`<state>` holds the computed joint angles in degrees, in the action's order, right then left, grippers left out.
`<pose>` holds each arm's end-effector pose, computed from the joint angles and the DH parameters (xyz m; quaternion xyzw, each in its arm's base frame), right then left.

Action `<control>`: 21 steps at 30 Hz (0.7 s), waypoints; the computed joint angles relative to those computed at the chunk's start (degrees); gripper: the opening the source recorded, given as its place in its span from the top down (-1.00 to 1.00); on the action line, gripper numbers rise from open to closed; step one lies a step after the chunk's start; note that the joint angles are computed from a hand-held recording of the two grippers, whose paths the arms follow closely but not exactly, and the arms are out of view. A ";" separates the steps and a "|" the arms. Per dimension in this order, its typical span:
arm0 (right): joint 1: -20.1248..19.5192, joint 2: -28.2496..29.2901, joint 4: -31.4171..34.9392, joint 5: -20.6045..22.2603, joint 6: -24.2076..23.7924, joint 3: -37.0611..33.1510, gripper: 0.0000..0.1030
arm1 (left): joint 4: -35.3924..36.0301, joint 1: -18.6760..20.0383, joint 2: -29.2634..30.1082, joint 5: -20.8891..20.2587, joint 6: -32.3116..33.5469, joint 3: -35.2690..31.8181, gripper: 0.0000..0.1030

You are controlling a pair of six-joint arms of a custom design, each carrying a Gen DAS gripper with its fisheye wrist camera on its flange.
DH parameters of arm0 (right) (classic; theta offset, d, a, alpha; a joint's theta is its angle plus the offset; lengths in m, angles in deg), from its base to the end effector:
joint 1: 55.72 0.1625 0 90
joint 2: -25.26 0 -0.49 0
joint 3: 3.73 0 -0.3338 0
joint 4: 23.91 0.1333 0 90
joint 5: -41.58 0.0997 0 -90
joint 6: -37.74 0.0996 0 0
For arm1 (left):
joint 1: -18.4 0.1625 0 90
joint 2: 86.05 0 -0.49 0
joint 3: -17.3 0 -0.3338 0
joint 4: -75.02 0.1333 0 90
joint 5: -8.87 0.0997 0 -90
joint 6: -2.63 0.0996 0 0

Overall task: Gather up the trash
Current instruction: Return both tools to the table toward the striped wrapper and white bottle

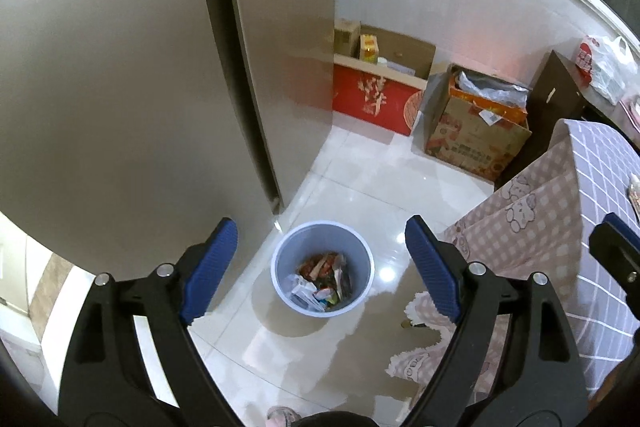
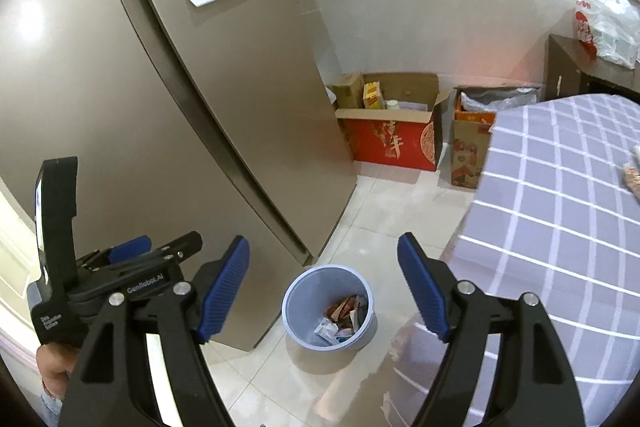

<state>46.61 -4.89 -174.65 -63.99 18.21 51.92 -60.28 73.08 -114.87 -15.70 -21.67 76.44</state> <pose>0.2881 -0.8191 0.2441 0.2197 -0.9193 0.2912 0.1477 -0.2940 -0.8021 0.2160 0.0100 0.8371 -0.3615 0.4104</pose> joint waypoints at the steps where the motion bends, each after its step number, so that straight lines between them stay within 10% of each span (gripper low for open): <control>1: 0.03 -0.41 -0.19 -0.10 -0.02 0.15 -0.46 | -0.52 -0.49 -0.07 0.42 0.19 0.40 -0.64; 21: -4.69 -17.91 -6.52 -0.12 -2.71 16.01 -0.48 | -4.19 -10.88 8.46 -1.08 10.13 -6.51 -0.67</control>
